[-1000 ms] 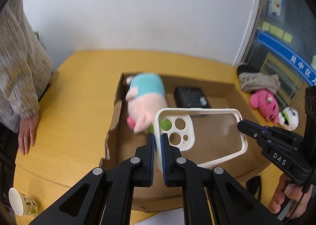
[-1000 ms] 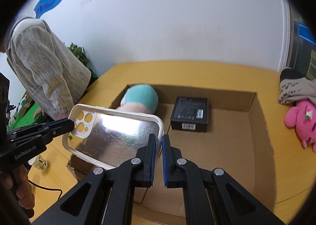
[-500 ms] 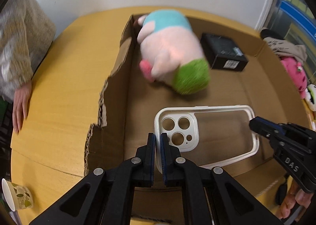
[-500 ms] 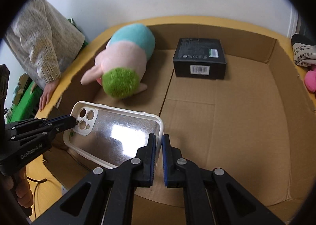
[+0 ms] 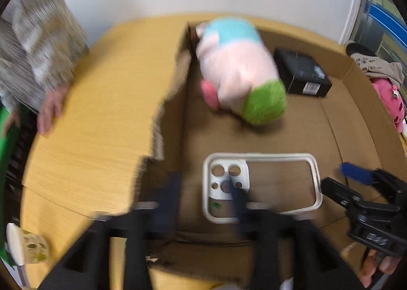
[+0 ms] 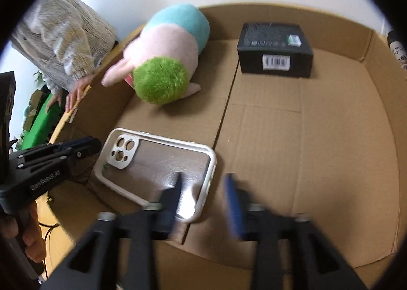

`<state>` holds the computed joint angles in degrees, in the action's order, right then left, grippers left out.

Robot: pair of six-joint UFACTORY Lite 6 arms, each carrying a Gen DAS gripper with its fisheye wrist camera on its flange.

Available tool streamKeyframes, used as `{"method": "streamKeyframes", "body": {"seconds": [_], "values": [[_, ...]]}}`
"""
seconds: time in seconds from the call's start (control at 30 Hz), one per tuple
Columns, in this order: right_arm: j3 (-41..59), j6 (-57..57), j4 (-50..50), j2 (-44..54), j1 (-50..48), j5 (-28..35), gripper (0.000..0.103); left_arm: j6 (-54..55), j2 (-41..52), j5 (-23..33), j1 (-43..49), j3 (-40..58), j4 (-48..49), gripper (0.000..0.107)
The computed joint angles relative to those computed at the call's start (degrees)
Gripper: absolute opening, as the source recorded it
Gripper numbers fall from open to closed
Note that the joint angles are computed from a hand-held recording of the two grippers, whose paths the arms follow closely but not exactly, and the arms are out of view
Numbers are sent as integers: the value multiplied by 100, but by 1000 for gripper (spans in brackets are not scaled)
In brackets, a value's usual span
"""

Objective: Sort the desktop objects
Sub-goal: 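Open both grippers to drop the phone case into the box, then move both grippers toward the white power bank on the table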

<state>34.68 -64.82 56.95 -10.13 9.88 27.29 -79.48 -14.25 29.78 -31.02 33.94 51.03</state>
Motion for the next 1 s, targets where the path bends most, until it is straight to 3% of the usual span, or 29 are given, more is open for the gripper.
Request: {"method": "streamKeyframes", "body": {"seconds": [0.03, 0.17, 0.23, 0.3, 0.4, 0.67, 1.0], "values": [[-134, -135, 123, -319, -147, 74, 74, -585, -382, 382, -390, -174, 447, 85], [-637, -325, 113, -1847, -784, 574, 79, -1823, -1627, 2031, -2105, -580, 1302, 99], [-846, -330, -35, -2587, -1018, 791, 79, -2228, -1775, 2970, -2865, -539, 1437, 103], [-984, -94, -268, -3211, -982, 693, 79, -2365, -1822, 3462, -3226, -416, 1381, 103], [-867, 458, -828, -3529, -944, 752, 79, -2404, -2132, 3667, -3404, -332, 1169, 103], [-932, 191, -869, -4453, -2030, 1968, 79, -2747, -1739, 4387, -4239, 100, 935, 103], [-987, -109, -845, -4304, -2481, 2154, 79, -2807, -1314, 4521, -4617, 378, 893, 103]]}}
